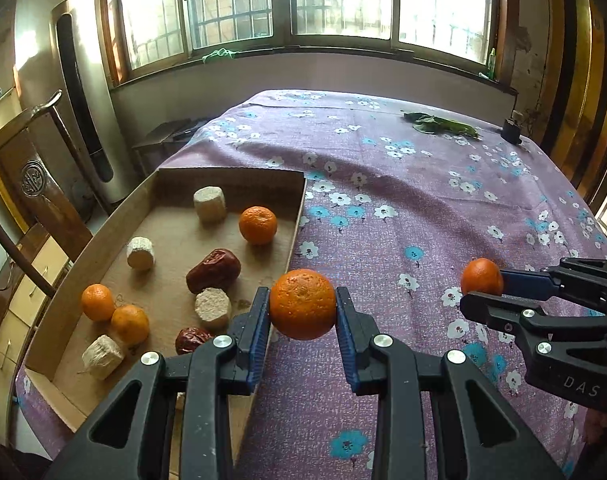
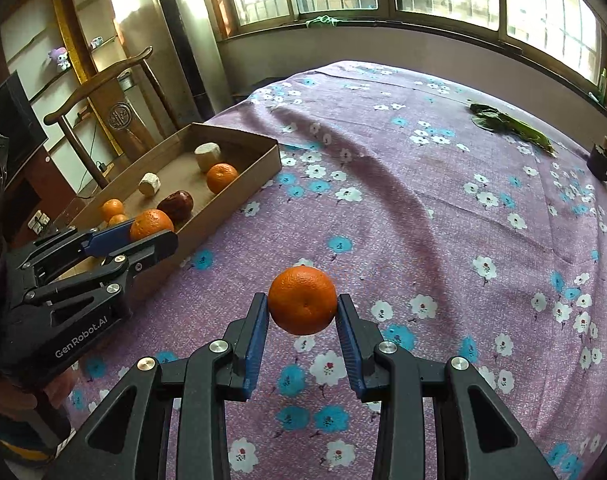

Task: Organize fruits
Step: 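Carry both oranges into the box with both tools, then open both tools to release the oranges in the box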

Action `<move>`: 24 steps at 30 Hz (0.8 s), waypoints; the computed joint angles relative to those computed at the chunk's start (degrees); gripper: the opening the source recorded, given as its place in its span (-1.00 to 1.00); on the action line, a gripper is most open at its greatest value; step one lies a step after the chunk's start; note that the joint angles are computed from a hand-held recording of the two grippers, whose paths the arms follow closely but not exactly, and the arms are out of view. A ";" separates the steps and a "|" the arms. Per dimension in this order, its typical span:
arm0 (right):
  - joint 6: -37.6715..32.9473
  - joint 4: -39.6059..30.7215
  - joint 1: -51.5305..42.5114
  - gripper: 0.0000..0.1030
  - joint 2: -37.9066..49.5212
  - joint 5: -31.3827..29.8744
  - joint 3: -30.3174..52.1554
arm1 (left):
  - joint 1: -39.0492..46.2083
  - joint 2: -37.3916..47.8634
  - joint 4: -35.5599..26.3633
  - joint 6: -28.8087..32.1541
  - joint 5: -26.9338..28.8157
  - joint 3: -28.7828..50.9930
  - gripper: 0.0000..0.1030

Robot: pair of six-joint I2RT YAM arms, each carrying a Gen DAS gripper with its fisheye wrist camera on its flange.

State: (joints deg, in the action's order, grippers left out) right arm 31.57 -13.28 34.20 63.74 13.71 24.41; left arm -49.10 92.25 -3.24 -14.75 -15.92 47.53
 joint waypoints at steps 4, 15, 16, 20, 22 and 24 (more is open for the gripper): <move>-0.54 1.64 2.14 -0.27 4.54 -0.09 3.01 | 2.36 -2.04 0.36 0.47 0.59 -2.08 -0.41; -6.64 4.90 4.00 -0.27 22.75 -2.73 18.34 | 15.71 -6.33 0.33 3.83 5.13 -5.45 -0.41; -7.35 5.10 3.67 -0.27 24.78 -3.28 20.05 | 16.65 -5.91 0.46 4.19 5.51 -5.36 -0.41; -10.04 3.91 2.15 -0.27 32.16 -5.53 27.12 | 19.22 -3.86 1.01 4.88 6.97 -4.70 -0.41; -11.41 3.16 1.95 -0.27 35.02 -6.53 29.67 | 20.16 -2.11 1.10 4.88 7.45 -3.57 -0.41; -11.92 2.89 1.78 -0.27 37.19 -7.30 31.28 | 20.49 -0.61 0.92 4.79 7.44 -2.44 -0.41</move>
State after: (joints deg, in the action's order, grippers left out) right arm 19.65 -10.40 35.98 100.93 6.41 55.69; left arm -28.60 91.64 -2.32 -9.96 -8.48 45.10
